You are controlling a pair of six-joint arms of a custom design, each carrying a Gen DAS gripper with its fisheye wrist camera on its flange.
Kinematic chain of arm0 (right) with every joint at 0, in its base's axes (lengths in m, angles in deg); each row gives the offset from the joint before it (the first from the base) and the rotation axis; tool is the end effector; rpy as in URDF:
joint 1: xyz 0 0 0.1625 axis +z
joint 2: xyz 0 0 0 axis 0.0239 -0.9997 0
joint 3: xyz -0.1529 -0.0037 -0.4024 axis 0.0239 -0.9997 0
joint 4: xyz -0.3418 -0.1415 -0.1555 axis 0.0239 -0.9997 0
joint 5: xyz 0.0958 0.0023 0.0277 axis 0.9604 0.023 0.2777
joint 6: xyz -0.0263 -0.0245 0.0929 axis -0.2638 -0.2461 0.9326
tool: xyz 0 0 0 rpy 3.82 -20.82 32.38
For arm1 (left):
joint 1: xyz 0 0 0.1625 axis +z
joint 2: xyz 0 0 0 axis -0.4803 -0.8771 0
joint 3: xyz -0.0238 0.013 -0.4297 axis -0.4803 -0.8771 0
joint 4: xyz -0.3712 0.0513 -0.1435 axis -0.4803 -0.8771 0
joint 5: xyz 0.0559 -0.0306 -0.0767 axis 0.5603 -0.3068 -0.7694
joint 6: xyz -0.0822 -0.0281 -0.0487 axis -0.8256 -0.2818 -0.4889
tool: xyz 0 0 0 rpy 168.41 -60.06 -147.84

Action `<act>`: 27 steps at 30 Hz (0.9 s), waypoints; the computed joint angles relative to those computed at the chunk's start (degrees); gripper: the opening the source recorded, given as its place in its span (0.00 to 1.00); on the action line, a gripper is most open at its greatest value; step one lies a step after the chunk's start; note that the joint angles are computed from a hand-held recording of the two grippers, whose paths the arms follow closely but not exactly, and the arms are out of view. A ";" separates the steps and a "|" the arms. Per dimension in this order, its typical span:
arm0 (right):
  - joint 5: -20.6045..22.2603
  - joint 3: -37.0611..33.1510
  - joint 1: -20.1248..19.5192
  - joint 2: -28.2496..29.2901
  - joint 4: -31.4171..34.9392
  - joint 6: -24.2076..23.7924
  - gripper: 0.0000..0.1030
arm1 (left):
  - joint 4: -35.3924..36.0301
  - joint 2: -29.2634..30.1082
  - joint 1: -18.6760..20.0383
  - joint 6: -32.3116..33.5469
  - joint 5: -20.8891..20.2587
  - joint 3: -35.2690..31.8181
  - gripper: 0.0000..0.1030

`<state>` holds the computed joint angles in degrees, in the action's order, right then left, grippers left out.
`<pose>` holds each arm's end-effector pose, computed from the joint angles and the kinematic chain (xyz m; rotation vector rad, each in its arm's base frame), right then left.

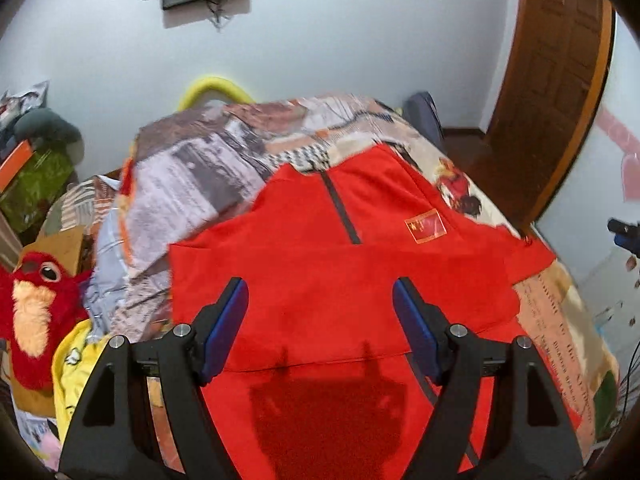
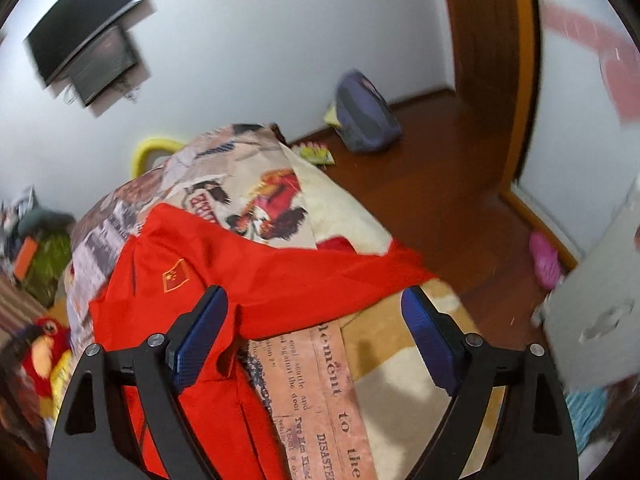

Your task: Fold large clothes

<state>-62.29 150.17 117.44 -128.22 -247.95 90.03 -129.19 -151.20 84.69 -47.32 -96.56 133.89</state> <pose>0.3420 -0.4999 0.2508 -0.3110 -2.4212 1.0971 -0.2114 -0.6738 0.4788 0.7309 2.3003 -0.5627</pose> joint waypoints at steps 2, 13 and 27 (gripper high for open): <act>3.18 1.05 -2.60 -0.50 -0.27 2.22 0.84 | 0.03 0.97 0.78 -0.21 -1.11 0.63 0.72; 17.06 3.63 -16.79 1.35 -1.97 15.15 0.74 | 0.40 3.99 4.55 -0.88 -1.45 2.41 0.72; 6.45 -2.72 -16.26 5.93 -1.48 13.49 0.07 | 2.39 2.95 6.68 -2.27 1.95 2.68 0.72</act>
